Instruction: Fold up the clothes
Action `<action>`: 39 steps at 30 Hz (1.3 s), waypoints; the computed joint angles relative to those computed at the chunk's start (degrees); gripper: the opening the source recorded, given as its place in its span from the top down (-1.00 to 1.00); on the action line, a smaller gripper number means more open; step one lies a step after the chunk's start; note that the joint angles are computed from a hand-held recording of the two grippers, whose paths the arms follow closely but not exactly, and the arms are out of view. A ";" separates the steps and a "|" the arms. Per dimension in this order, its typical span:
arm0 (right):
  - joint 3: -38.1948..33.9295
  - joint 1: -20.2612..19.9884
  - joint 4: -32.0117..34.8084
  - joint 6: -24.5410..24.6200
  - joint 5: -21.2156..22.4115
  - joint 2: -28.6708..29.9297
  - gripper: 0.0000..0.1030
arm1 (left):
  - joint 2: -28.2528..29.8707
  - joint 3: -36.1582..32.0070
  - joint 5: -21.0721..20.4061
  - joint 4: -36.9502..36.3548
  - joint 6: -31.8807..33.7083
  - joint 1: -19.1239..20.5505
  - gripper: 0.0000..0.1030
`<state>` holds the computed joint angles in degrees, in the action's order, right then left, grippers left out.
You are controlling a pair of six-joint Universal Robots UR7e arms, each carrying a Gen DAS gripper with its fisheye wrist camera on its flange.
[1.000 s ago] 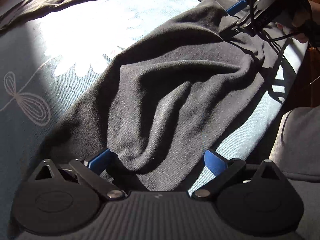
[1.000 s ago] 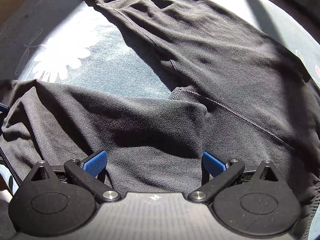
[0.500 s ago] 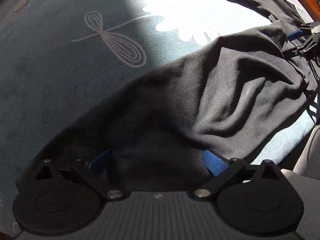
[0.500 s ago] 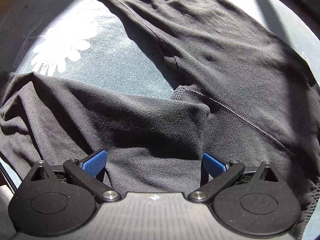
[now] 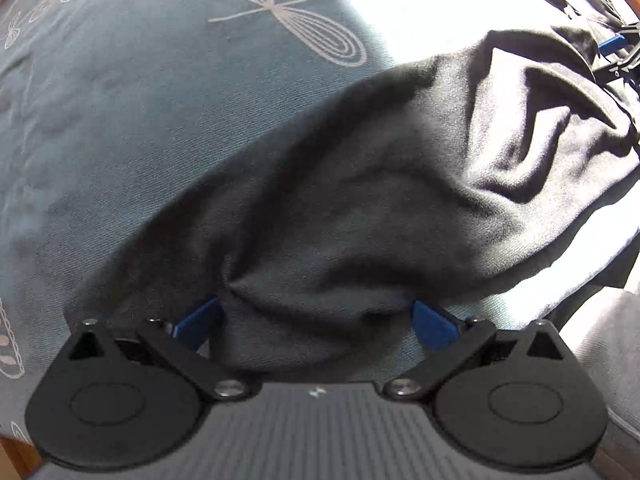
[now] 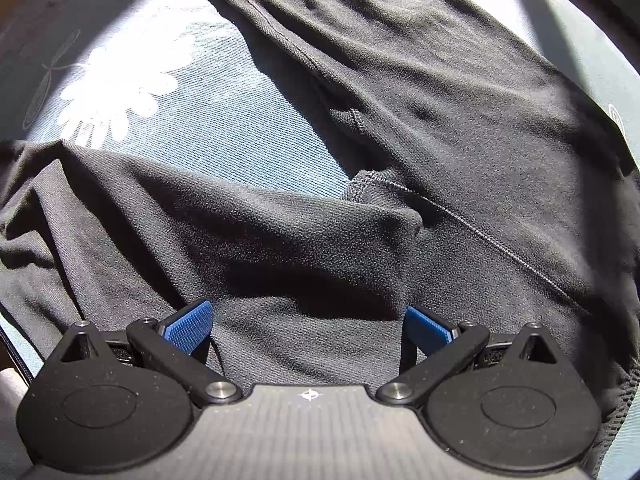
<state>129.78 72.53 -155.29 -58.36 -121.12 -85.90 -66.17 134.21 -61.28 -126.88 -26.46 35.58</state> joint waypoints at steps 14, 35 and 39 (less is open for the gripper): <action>1.00 -1.29 -1.58 -1.89 2.23 -1.52 -1.00 | -3.45 -4.15 1.60 10.19 -14.26 4.57 -0.98; 1.12 -1.45 -2.32 -1.19 2.42 -2.45 -1.00 | 28.89 -42.90 0.11 -23.52 36.73 16.16 -0.97; 1.18 -1.52 -2.66 -0.79 2.34 -2.49 -1.00 | 39.46 -55.80 -1.43 -23.85 42.20 18.46 -0.97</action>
